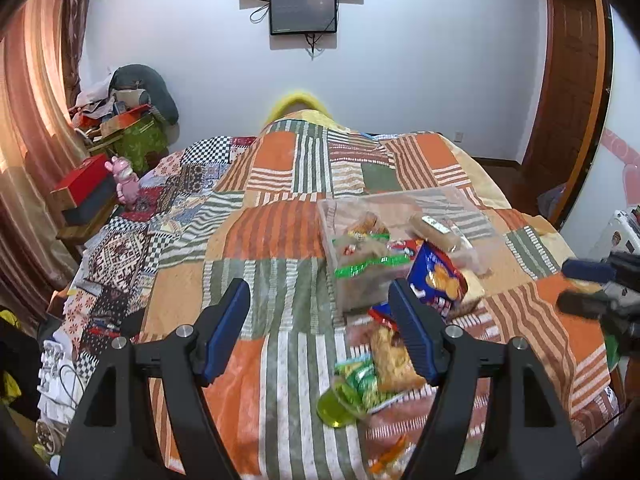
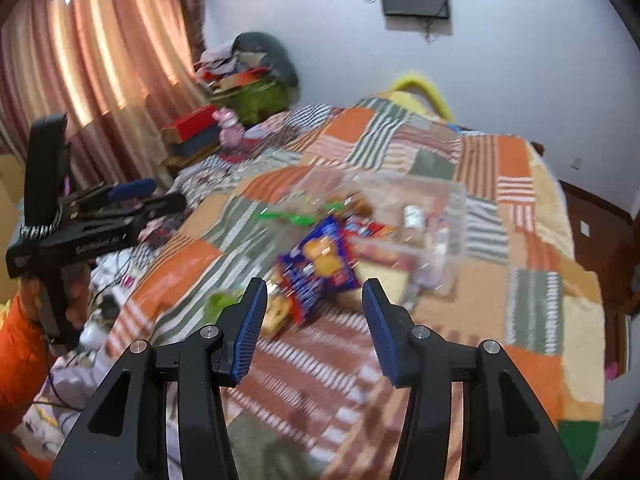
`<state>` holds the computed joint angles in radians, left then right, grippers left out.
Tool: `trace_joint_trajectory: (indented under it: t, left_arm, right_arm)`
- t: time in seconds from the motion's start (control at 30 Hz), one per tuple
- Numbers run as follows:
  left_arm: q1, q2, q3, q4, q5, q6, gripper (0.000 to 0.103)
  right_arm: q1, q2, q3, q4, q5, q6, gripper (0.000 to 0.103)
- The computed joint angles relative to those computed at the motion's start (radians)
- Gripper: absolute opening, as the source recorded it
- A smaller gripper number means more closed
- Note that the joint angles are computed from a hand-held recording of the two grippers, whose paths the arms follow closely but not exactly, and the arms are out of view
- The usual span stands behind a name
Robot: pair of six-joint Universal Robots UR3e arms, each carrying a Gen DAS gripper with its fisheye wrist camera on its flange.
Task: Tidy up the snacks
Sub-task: 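Grasp the orange-wrapped cake with the right tool and lift it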
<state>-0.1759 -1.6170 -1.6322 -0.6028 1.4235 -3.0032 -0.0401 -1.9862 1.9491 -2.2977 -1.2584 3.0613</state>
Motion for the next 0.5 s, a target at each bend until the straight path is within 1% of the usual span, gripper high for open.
trace_joint_trajectory:
  t: [0.27, 0.5]
  left_arm:
    - [0.086, 0.17, -0.192, -0.007, -0.025, 0.033, 0.072]
    - [0.162, 0.231, -0.275, -0.031, -0.048, 0.04, 0.072]
  right_arm:
    - [0.174, 0.088, 0.041, -0.059, -0.022, 0.027, 0.046]
    - [0.292, 0.209, 0.065, -0.096, -0.035, 0.051, 0.046]
